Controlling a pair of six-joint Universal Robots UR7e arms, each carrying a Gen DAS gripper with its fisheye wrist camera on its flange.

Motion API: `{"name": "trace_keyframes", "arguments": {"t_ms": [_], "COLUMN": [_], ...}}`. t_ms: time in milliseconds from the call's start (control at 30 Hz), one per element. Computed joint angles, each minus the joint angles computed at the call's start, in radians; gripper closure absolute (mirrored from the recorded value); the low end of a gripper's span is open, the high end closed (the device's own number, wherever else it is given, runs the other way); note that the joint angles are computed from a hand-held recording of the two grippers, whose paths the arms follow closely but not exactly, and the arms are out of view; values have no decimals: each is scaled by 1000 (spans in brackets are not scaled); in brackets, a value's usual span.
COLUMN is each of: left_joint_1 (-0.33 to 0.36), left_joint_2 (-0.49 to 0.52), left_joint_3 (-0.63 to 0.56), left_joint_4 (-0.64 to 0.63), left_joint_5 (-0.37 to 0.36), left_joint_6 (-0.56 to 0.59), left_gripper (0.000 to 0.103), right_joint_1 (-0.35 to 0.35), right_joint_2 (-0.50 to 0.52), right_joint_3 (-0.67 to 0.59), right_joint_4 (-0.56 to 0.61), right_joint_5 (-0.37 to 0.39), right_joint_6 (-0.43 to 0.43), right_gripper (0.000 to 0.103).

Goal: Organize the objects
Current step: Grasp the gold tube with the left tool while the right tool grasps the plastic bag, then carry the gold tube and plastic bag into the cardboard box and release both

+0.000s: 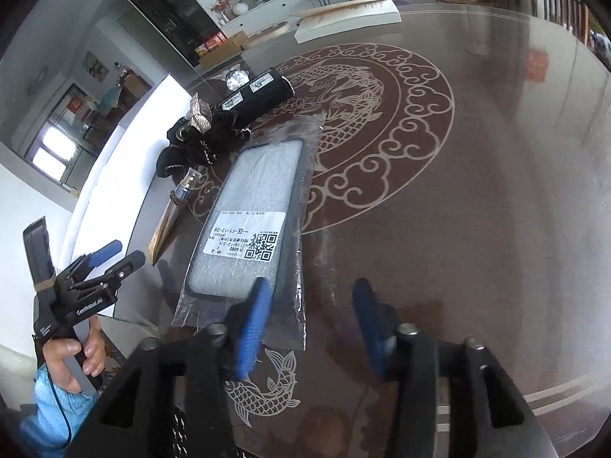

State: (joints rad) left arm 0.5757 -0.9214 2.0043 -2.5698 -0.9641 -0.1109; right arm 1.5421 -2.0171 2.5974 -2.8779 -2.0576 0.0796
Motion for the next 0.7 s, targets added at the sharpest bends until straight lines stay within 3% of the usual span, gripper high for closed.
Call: {"name": "trace_keyframes", "arguments": {"t_ms": [233,267,300,367,400,533,700], "left_joint_1": [4,7,12,16,14,21,26], "left_joint_2": [149,154,158,149,144,91,-13], "left_joint_3": [-145,-152,-161,-152,-141,-79,30], "left_joint_4": [42,54,80,72,58,14,-55], "left_joint_5": [52,43,32,15,23,6,-27], "left_joint_6": [130,132,126,110,99,31,-27], "left_gripper": [21,36,59,76,78,79,79], "right_joint_1": [33,41,52,77,82,77,110], "right_joint_2": [-1,11,30,93,133,308,525], "right_joint_3": [-23,-38,-55,-104,-139,-262,-413], "right_joint_4": [16,26,30,54,94,169,361], "right_joint_5": [-30,-44,-62,-108,-126,-123,-284], "right_joint_6": [9,15,22,48,66,71,101], "right_gripper": [37,37,37,23,10,9,11]}}
